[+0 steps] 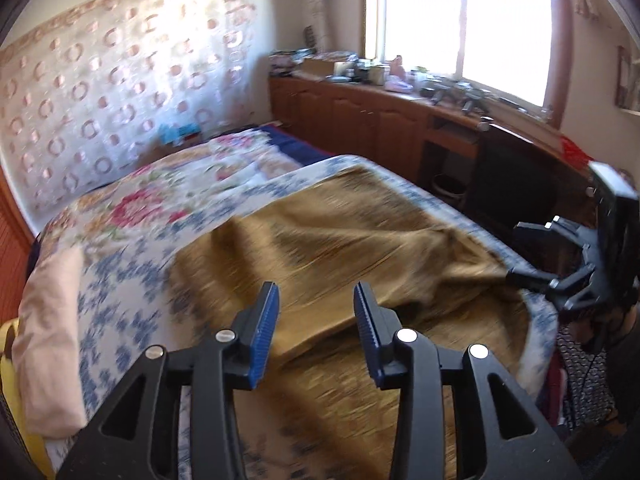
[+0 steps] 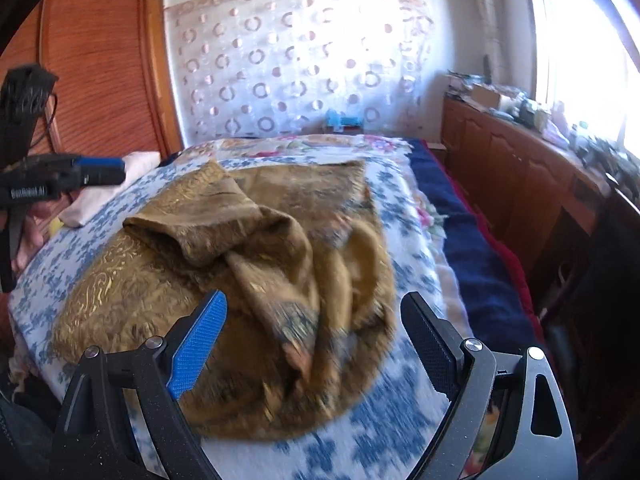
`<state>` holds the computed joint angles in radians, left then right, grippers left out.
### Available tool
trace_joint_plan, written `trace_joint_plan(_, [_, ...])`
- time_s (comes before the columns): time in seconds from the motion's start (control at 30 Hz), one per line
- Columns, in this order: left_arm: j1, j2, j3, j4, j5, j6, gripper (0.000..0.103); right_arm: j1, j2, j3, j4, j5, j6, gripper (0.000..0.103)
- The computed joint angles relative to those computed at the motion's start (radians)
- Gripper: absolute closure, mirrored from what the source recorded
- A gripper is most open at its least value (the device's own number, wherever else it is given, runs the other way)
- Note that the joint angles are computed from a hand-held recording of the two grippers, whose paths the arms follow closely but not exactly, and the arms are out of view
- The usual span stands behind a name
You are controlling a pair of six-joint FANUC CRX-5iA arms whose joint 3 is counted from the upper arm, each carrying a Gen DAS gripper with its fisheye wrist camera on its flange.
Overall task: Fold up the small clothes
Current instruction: 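Carry the garment with the left tool and lay it on the bed, open, then grasp the gold garment edge with the right tool and fold it over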
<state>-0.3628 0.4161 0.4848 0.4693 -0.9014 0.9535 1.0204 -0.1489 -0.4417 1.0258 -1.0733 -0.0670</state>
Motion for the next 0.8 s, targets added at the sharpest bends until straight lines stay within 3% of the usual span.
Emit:
trace_joint_plan(0.27, [0.073,-0.038,-0.093,-0.007,0.034,0.021,0.066,-0.085,0.134,0.173,-0.07,0.177,0.247,0.013])
trace_joint_plan(0.4, [0.098,-0.04,-0.11,0.006,0.028,0.011,0.066,-0.108,0.228,0.298,-0.166,0.229,0.417,0.013])
trace_joint_plan(0.53, [0.12,-0.041,-0.13,0.031,0.03,-0.005,0.066,-0.117,0.32,0.422,-0.282,0.227,0.596,0.013])
trace_joint_plan(0.7, [0.134,-0.025,-0.13,0.053,0.028,-0.021,0.066,-0.131,0.412,0.542,-0.403,0.16,0.75,0.018])
trace_joint_plan(0.77, [0.137,-0.015,-0.125,0.057,0.026,-0.024,0.066,-0.141,0.425,0.563,-0.434,0.146,0.775,0.023])
trace_joint_plan(0.8, [0.137,-0.008,-0.121,0.065,0.023,-0.027,0.066,-0.144,0.43,0.573,-0.452,0.141,0.791,0.031])
